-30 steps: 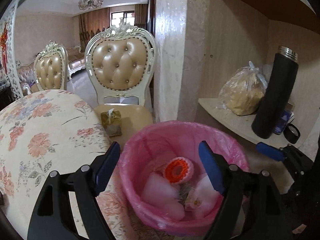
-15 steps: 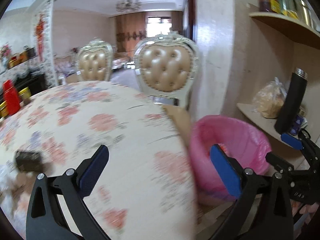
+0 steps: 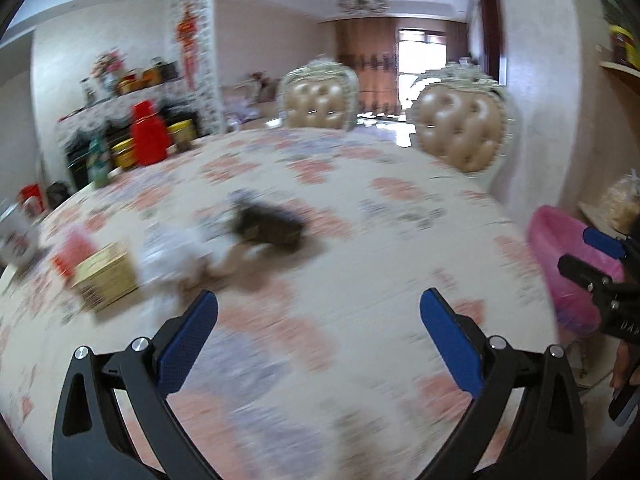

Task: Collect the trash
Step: 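Return to the table and grasp the black DORMI box with the right tool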

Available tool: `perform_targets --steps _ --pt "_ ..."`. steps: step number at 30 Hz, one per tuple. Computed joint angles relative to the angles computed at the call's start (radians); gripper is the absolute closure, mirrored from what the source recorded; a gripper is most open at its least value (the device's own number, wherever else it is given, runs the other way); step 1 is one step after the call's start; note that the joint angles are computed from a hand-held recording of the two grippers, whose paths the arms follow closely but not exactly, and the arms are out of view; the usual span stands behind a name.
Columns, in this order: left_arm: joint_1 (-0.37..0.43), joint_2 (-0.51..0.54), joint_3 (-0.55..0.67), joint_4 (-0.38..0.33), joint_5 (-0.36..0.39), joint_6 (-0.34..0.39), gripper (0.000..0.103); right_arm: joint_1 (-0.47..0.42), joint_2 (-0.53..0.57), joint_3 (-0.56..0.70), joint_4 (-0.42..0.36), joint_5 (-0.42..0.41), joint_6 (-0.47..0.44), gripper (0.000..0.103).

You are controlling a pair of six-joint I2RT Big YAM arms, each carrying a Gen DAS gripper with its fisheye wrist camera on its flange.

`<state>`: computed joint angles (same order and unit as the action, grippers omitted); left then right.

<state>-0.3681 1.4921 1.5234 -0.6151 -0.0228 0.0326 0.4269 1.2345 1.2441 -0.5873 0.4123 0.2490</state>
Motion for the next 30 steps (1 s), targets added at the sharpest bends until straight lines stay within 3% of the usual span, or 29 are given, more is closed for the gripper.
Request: perform_targets --steps 7,14,17,21,30 --pt "0.167 -0.057 -0.089 0.0 0.005 -0.011 0.005 0.097 0.2 0.186 -0.023 -0.058 -0.037 0.021" --pt "0.282 -0.025 -0.07 -0.004 -0.022 -0.025 0.005 0.136 0.403 0.416 -0.104 -0.117 -0.051 0.021" --pt "0.304 -0.014 -0.062 -0.006 -0.044 -0.04 0.005 0.136 0.484 0.516 -0.141 -0.134 -0.061 0.021" --pt "0.318 0.0 -0.045 -0.019 -0.021 -0.044 0.005 0.122 0.572 0.636 -0.18 -0.133 -0.094 0.021" --pt "0.303 0.047 0.031 -0.065 -0.014 -0.026 0.005 0.048 0.76 0.907 -0.315 -0.176 -0.199 0.021"
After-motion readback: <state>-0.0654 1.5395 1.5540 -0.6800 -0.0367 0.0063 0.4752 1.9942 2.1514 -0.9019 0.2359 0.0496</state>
